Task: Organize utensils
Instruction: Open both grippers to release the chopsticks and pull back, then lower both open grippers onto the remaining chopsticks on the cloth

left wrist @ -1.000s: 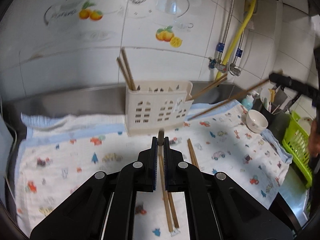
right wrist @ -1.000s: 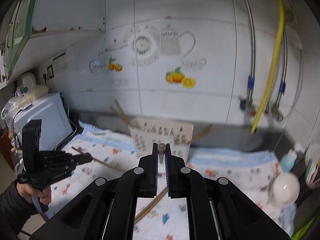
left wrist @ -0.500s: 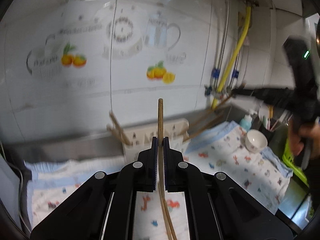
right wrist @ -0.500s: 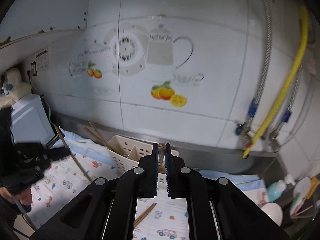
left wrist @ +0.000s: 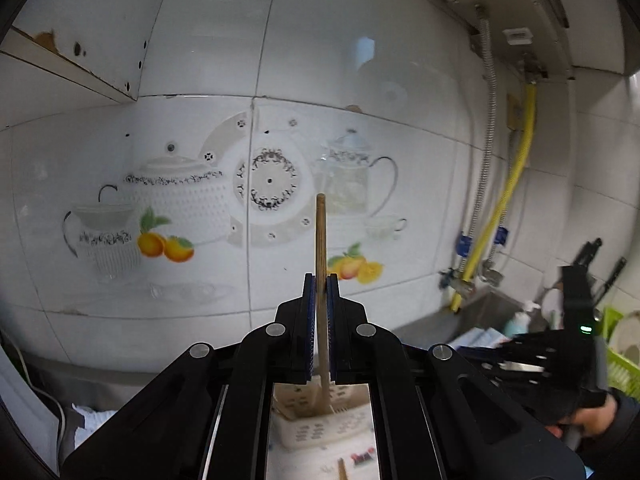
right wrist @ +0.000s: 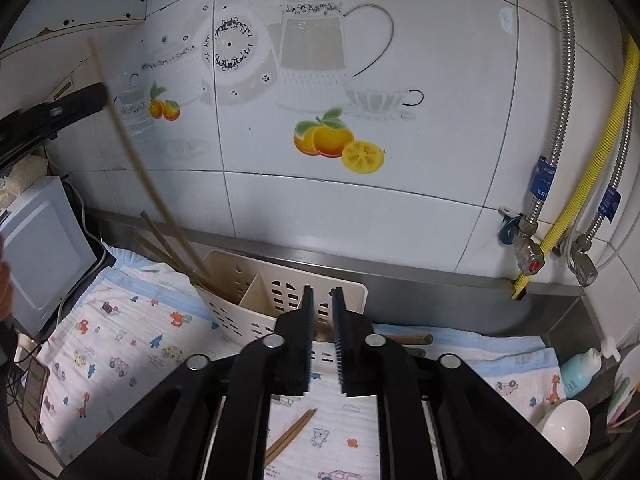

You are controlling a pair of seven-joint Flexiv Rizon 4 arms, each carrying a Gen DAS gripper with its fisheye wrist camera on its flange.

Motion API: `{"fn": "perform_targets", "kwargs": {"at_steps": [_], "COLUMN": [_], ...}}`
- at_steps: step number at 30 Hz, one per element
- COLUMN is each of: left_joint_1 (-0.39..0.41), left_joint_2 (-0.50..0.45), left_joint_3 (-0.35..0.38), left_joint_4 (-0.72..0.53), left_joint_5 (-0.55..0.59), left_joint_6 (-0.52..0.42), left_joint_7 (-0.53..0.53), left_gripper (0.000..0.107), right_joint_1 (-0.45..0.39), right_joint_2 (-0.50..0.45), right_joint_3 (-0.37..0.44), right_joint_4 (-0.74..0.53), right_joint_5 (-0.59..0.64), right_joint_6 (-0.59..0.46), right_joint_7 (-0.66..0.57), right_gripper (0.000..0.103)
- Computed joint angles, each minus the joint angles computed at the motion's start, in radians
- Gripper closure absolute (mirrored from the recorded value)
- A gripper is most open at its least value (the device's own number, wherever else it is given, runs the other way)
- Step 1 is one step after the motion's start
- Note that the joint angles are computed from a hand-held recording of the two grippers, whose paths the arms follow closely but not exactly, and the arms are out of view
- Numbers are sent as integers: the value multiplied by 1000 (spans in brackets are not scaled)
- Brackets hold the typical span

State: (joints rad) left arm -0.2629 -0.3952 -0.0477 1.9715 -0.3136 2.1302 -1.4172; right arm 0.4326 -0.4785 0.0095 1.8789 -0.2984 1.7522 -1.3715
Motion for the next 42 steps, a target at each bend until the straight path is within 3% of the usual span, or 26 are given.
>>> {"fn": "perform_targets", "kwargs": {"at_steps": [2,5,11,13,16,18,21,23,29,32,34,35,37,42], "left_joint_1": [-9,1,47,13,-2,1,-59,-95,-157,-166,-183,-182,-173,-143], "left_joint_2": [-25,-57,-94,-94,-76,-55,-18,7,68,84,84,83,80,44], "left_joint_3": [8,2,-25,6,18,12,51,68,62,44,39,33,21,0], "left_joint_4": [-20,-35,-46,-40,-14,17,79,130,297,369,412,426,465,527], "left_joint_5": [-19,-26,24,-2,5,20,-16,-46,-145,-181,-215,-219,-209,-156], "left_joint_6": [-1,-11,-88,-94,-94,-83,-53,-21,53,77,105,114,136,163], "left_joint_7": [11,-3,-52,-38,-36,-41,-12,9,48,44,48,44,16,-74], "left_gripper": [103,103,102,101,100,97,87,86,85,80,80,80,80,80], "right_joint_1": [39,46,-20,-35,-128,-133,-163,-165,-65,-51,27,69,77,219], "right_joint_2": [11,30,70,84,96,111,131,139,140,107,91,78,43,-65], "right_joint_3": [-47,-52,39,62,164,173,209,215,174,187,154,146,152,112], "right_joint_4": [23,59,132,159,202,244,325,374,514,568,588,593,609,582], "right_joint_5": [9,30,50,56,19,15,0,-2,105,135,220,288,279,423], "right_joint_6": [30,71,125,139,154,177,218,245,338,386,405,414,451,496], "right_joint_7": [-4,-21,-49,-54,-29,-29,-10,3,-16,4,-32,-67,-40,-90], "right_gripper": [84,83,81,81,81,81,81,81,81,81,81,81,81,82]}}
